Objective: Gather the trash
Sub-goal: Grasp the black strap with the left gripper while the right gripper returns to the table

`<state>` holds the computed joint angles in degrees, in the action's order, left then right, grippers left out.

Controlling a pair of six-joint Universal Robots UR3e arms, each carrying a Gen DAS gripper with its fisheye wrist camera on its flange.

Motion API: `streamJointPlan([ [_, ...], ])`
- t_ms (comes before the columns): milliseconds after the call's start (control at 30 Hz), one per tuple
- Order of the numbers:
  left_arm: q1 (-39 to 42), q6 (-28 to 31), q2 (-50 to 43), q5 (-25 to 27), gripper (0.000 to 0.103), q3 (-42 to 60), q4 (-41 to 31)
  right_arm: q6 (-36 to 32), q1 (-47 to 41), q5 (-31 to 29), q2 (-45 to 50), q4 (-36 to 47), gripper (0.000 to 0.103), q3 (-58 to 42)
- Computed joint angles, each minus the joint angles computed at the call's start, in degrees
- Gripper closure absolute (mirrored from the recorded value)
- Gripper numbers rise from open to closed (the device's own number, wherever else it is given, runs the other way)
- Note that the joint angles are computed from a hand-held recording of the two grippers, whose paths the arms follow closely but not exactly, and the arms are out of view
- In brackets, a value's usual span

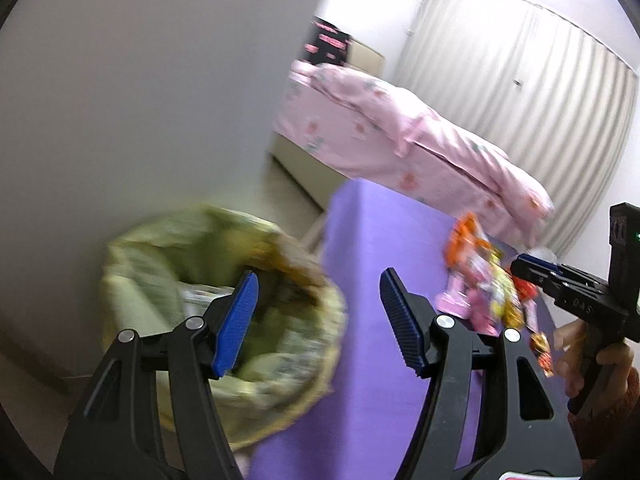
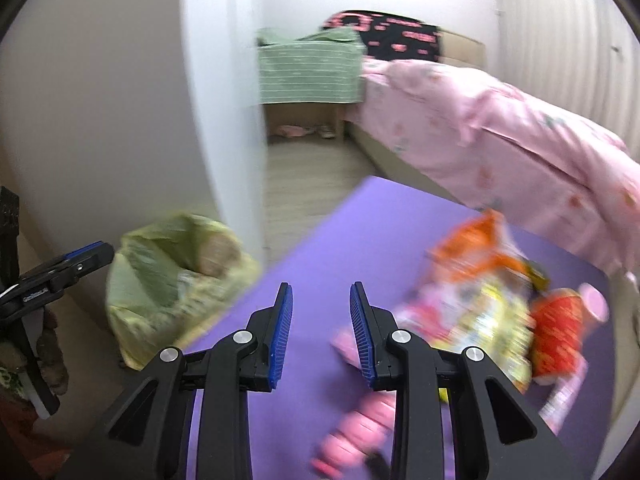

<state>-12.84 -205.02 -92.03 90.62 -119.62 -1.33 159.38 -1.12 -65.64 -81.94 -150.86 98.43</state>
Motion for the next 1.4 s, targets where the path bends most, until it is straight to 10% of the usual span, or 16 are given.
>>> streamJointPlan([
  [500,-13.63,4.70,-23.87,-9.84,0.043,29.10,-8.88,-11.96,-31.73,6.94,-24.10,3.64,0.074,28.42],
  [867,-24.21,23.81,-42.63,-12.81,0.043,62.11,-30.10,-15.78,-50.11,12.98,-30.78,8.75,0.074,34.23],
  [1133,-26.75,22.24,-59.32,-9.61,0.063,92.44,-51.57,-18.86,-55.91,16.50,-32.79,12.91,0.074,36.20],
  [1400,-25.58,19.64,-46.21,-10.16,0.071,70.37,-36.85,-17.99,-52.12,16.71,-27.17,12.59,0.074,35.43],
])
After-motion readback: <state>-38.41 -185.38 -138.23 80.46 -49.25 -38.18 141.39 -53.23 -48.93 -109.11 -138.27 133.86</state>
